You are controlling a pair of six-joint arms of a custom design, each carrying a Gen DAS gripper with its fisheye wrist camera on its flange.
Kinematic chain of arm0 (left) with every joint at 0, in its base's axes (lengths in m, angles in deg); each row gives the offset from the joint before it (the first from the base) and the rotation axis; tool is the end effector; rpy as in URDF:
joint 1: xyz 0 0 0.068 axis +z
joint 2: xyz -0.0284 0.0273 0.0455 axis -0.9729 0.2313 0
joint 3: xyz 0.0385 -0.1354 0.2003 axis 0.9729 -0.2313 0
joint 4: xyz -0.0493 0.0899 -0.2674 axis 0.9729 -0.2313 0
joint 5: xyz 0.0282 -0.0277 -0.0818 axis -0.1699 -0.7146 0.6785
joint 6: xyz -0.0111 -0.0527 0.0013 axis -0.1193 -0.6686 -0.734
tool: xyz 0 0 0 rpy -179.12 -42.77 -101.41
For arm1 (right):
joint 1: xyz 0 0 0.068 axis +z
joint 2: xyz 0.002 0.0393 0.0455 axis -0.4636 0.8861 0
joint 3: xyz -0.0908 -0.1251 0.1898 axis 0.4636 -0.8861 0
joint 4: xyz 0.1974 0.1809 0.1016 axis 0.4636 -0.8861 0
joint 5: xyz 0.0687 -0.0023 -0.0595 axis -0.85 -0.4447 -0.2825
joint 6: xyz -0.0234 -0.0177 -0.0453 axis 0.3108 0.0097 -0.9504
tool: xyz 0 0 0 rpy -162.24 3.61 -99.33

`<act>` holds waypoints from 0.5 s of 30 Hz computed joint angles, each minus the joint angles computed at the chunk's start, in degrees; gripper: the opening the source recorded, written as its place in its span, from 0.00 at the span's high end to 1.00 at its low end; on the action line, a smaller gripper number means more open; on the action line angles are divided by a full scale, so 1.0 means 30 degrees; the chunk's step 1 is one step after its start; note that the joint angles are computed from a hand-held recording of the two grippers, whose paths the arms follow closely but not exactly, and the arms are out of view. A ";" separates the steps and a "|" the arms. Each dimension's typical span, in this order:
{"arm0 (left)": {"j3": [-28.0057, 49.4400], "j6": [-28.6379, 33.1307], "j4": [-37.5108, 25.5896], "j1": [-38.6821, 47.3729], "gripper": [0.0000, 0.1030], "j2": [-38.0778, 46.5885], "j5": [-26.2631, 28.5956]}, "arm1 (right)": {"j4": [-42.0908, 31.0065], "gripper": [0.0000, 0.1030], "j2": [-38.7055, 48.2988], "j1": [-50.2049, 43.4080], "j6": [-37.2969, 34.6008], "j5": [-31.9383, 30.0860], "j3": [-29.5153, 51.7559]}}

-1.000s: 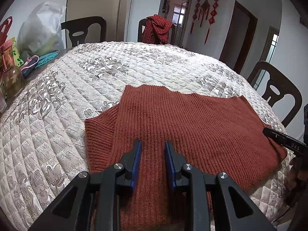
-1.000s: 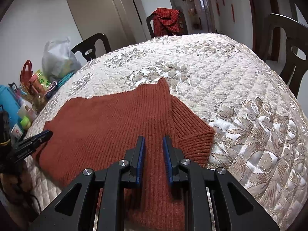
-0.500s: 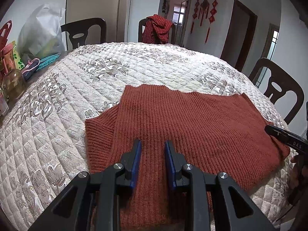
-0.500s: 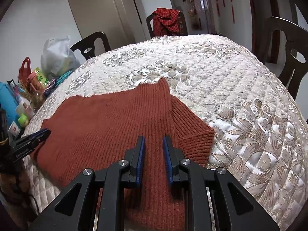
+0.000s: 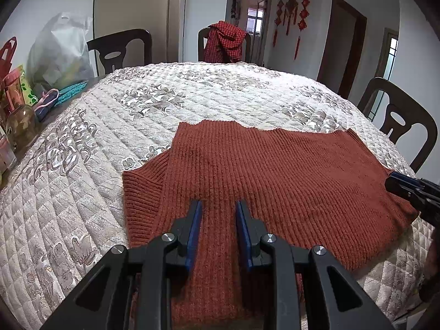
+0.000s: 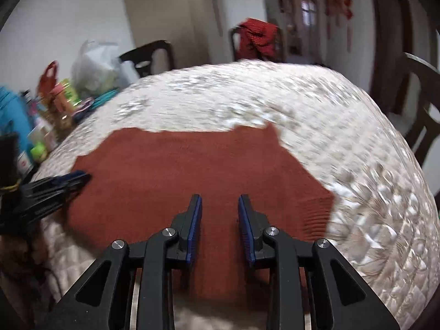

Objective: Fold small clothes

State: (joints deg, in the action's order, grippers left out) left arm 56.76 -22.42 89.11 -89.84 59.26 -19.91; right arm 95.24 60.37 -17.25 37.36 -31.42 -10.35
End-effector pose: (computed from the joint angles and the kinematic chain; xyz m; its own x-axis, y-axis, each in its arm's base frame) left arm 0.2639 -0.0508 -0.0267 -0.6468 -0.2440 -0.7225 -0.2723 0.9589 -0.0800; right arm 0.3591 0.0802 0.0364 -0.5950 -0.3695 -0.7137 -0.6143 0.7817 0.1075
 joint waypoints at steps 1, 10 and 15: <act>0.0004 0.0010 0.0007 -0.0009 0.72 0.0009 -0.0026 | 0.0197 0.73 -0.0315 0.0262 -0.0171 -0.0086 -0.0326; -0.0691 -0.0159 0.1221 0.0324 0.70 -0.0165 0.0684 | -0.0284 0.73 0.1597 0.2399 -0.1087 0.0268 0.0865; -0.1905 0.0066 0.2974 0.0040 0.68 -0.0746 -0.0113 | -0.0359 0.73 0.1462 0.2347 -0.1043 0.0192 0.0791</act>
